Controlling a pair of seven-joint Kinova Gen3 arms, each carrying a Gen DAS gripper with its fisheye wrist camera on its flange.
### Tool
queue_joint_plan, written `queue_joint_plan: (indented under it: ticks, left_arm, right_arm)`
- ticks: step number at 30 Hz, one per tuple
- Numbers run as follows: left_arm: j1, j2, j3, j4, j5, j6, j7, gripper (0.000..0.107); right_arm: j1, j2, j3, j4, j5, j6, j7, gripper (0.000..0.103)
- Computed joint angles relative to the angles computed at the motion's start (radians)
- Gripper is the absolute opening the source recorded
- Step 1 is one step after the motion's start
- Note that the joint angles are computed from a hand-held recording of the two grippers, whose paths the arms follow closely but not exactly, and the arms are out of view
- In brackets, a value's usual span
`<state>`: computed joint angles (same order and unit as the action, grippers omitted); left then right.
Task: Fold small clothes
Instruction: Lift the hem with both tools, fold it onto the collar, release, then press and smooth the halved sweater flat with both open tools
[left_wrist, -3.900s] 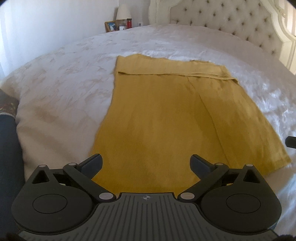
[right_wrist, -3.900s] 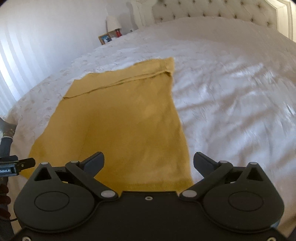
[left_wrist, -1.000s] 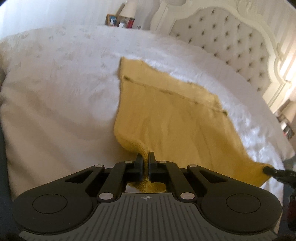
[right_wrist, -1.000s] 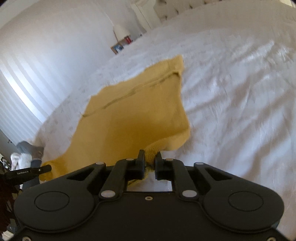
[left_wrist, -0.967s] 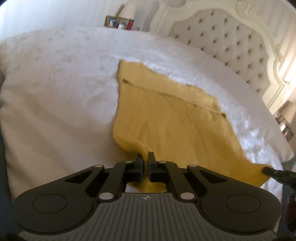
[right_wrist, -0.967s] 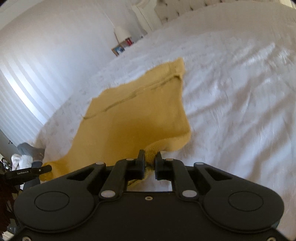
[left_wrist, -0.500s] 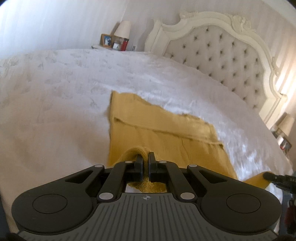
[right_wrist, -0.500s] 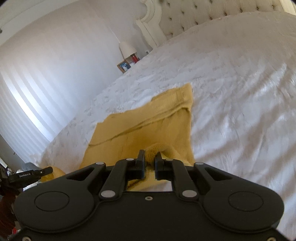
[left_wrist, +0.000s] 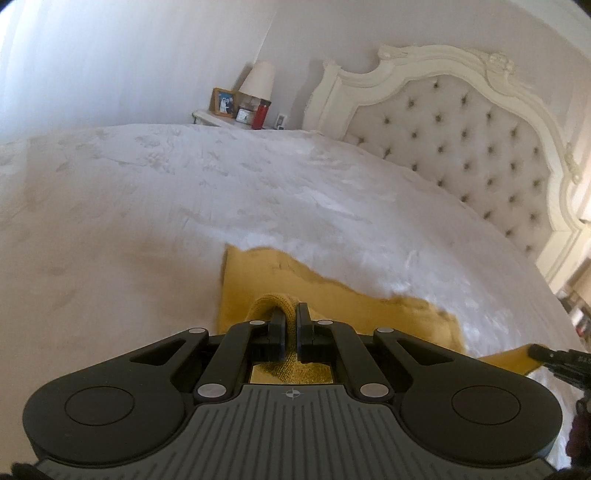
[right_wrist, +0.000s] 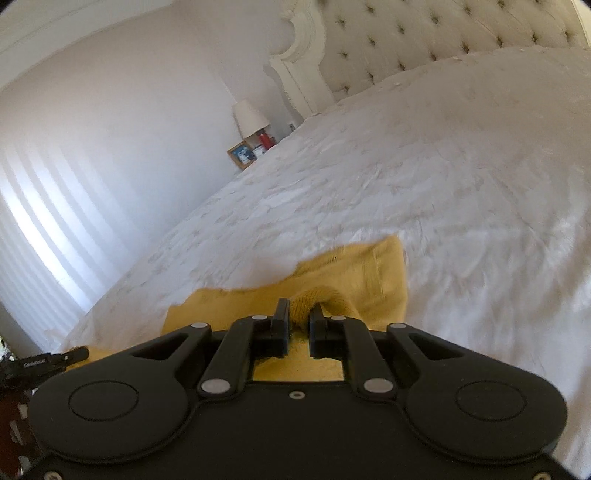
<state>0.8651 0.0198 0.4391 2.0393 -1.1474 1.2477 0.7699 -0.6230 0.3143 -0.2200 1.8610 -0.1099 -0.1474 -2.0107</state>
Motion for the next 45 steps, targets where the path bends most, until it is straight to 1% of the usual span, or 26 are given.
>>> queue_joint_plan:
  ticks: [2,8,12,16,19,20,21,22,23,24,25,26,27,29,30,32,34,36,39,40,43,45]
  left_arm:
    - [-0.033,-0.005,-0.029,0.011,-0.015,-0.050,-0.018,0.005]
    - [-0.138,0.029,-0.099,0.015,-0.040,-0.190,-0.086,0.005]
    - [-0.177,0.068,-0.136,0.011,-0.053,-0.249,-0.099,0.005]
    - [-0.200,0.097,-0.174,0.014,-0.063,-0.293,-0.075,0.005]
    - [-0.217,0.111,-0.198,0.017,-0.063,-0.328,-0.049,0.007]
    - [-0.213,0.114,-0.213,0.019,-0.064,-0.339,-0.040,0.011]
    - [-0.227,0.116,-0.209,0.018,-0.055,-0.348,-0.047,0.023]
    - [-0.234,0.119,-0.204,0.011,-0.038,-0.341,-0.060,0.030]
    - [-0.222,0.127,-0.212,0.002,-0.030,-0.318,-0.067,0.051]
    - [-0.206,0.134,-0.211,-0.004,-0.038,-0.280,-0.057,0.058]
    - [-0.186,0.133,-0.218,0.000,-0.057,-0.258,-0.045,0.058]
    - [-0.174,0.130,-0.207,-0.003,-0.060,-0.223,-0.049,0.062]
    - [-0.171,0.128,-0.198,-0.011,-0.053,-0.199,-0.069,0.069]
    - [-0.147,0.120,-0.180,-0.021,-0.047,-0.155,-0.110,0.075]
    - [-0.140,0.118,-0.173,-0.027,-0.048,-0.148,-0.134,0.076]
    - [-0.118,0.124,-0.153,-0.052,-0.028,-0.118,-0.210,0.078]
    - [-0.091,0.135,-0.138,-0.073,-0.011,-0.104,-0.279,0.079]
    - [-0.068,0.146,-0.131,-0.083,-0.004,-0.116,-0.322,0.079]
    - [-0.045,0.174,-0.135,-0.107,0.015,-0.139,-0.405,0.079]
    - [-0.043,0.183,-0.142,-0.115,0.023,-0.154,-0.435,0.079]
    - [-0.052,0.200,-0.166,-0.123,0.059,-0.219,-0.528,0.079]
    - [-0.058,0.219,-0.190,-0.134,0.073,-0.231,-0.572,0.079]
  right_arm:
    - [-0.014,0.042,0.025,-0.057,-0.007,0.021,0.007,0.017]
    - [-0.092,0.172,0.145,-0.231,-0.038,0.113,0.012,0.017]
    - [-0.150,0.246,0.226,-0.341,-0.024,0.205,-0.008,0.017]
    - [-0.167,0.304,0.257,-0.423,0.013,0.271,-0.043,0.017]
    - [-0.184,0.329,0.280,-0.457,0.046,0.305,-0.079,0.022]
    - [-0.183,0.334,0.278,-0.460,0.054,0.306,-0.090,0.023]
    - [-0.183,0.338,0.277,-0.468,0.062,0.310,-0.099,0.025]
    - [-0.193,0.339,0.290,-0.467,0.071,0.308,-0.114,0.033]
    - [-0.210,0.337,0.313,-0.461,0.082,0.303,-0.130,0.048]
    - [-0.233,0.332,0.342,-0.449,0.095,0.287,-0.145,0.055]
    - [-0.258,0.326,0.374,-0.433,0.107,0.266,-0.160,0.068]
    - [-0.288,0.318,0.413,-0.411,0.116,0.238,-0.174,0.074]
    - [-0.315,0.311,0.448,-0.396,0.121,0.220,-0.182,0.074]
    - [-0.370,0.293,0.514,-0.368,0.125,0.204,-0.187,0.074]
    - [-0.393,0.285,0.540,-0.355,0.126,0.199,-0.188,0.074]
    - [-0.405,0.263,0.540,-0.324,0.131,0.174,-0.168,0.077]
    - [-0.441,0.257,0.565,-0.326,0.137,0.203,-0.143,0.077]
    - [-0.475,0.256,0.586,-0.329,0.162,0.227,-0.129,0.077]
    - [-0.470,0.255,0.545,-0.345,0.210,0.258,-0.091,0.079]
    - [-0.463,0.261,0.525,-0.366,0.229,0.284,-0.077,0.082]
    - [-0.407,0.287,0.428,-0.440,0.277,0.369,-0.039,0.082]
    - [-0.388,0.313,0.392,-0.490,0.310,0.423,-0.028,0.082]
